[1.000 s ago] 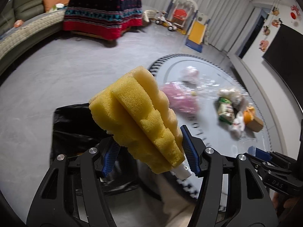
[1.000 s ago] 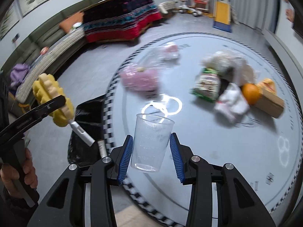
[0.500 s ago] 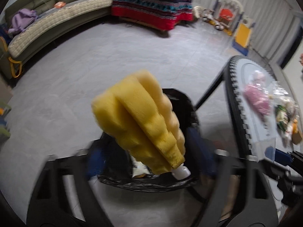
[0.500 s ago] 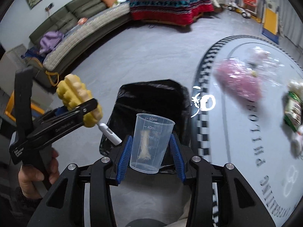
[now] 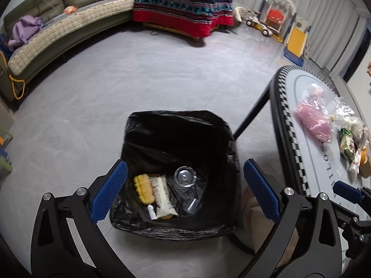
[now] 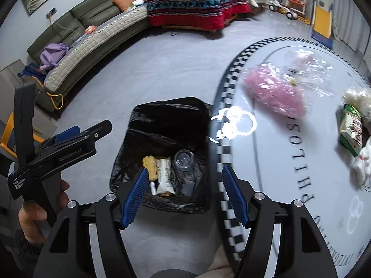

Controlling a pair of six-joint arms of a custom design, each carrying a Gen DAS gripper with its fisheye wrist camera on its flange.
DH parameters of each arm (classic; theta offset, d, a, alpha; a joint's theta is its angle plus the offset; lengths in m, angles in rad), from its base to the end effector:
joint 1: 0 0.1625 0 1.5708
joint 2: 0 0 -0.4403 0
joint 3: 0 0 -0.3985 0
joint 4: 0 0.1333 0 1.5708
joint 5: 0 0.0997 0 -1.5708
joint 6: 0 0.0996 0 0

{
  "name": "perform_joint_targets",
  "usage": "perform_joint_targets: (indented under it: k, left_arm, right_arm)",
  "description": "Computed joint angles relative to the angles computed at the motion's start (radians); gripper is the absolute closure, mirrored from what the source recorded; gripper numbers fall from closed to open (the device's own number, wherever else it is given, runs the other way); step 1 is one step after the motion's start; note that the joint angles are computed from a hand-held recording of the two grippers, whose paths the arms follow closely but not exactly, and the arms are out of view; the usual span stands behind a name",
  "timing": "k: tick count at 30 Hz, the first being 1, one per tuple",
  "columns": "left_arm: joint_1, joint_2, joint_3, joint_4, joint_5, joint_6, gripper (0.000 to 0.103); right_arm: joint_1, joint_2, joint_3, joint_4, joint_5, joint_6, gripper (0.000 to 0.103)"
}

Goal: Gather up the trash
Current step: 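Carry the sponge and measuring cup over the trash bag and open both tools, then move both tools back to the table toward the pink rubber-band bag, then grasp the pink rubber-band bag with the left tool while the right tool grasps the green snack bag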

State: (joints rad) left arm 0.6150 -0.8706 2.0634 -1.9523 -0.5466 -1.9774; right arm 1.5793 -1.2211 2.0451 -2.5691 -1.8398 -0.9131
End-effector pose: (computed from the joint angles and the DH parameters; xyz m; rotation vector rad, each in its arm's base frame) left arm -0.2513 -0.4449 0.0209 -0.5668 2.0171 -1.0477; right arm 0.1114 -0.5355 0.2064 1.2258 -2.5441 0.0549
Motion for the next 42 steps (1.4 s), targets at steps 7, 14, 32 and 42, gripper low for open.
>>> perform_joint_targets:
  k: [7,14,32,42]
  left_arm:
    - [0.033,0.09,-0.088,-0.189,0.022,0.252,0.006]
    - [0.074,0.19,-0.213,-0.381,0.031,0.535,0.006]
    - [0.219,0.466,-0.722,-0.372,0.024,1.038,0.006]
    - [0.276,0.516,-0.79,-0.462,-0.03,1.15,0.008]
  right_arm:
    - [-0.041,-0.002,-0.078,0.005,-0.01,0.028,0.036]
    - [-0.07,0.031,-0.179,-0.006,-0.03,0.07,0.036]
    - [-0.105,0.251,-0.539,0.066,-0.114,0.257,0.027]
    - [-0.08,0.349,-0.587,-0.026,-0.234,0.225,0.023]
